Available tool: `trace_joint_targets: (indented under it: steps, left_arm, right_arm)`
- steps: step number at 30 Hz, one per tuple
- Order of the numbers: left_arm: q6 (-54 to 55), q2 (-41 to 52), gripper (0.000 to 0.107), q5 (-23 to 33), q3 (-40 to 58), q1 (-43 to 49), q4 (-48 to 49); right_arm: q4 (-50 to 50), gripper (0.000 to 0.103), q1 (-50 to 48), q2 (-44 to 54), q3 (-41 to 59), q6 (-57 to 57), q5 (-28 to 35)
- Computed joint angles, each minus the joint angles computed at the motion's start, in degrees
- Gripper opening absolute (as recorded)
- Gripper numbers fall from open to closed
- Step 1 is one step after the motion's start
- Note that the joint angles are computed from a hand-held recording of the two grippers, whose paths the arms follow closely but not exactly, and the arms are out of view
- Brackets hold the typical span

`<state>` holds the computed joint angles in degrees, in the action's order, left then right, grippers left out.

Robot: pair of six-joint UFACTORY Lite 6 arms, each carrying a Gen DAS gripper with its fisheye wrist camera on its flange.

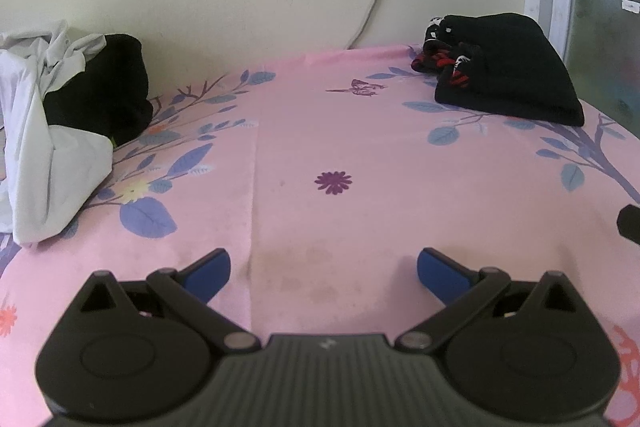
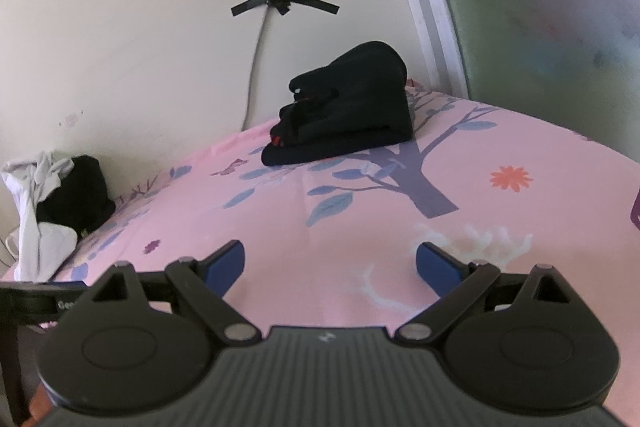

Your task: Fold small clothes

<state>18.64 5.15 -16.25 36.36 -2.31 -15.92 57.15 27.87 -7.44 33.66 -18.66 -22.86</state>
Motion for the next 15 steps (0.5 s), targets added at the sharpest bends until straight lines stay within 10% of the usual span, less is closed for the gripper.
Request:
trace_joint_targets:
  steps: [15]
  left_arm:
    - [2.1,-2.2,0.103,-3.4,-3.2,-2.4,1.4]
  right_arm:
    - [-9.6,0.091,-2.5,-1.5,-2.2,12.0,0.7]
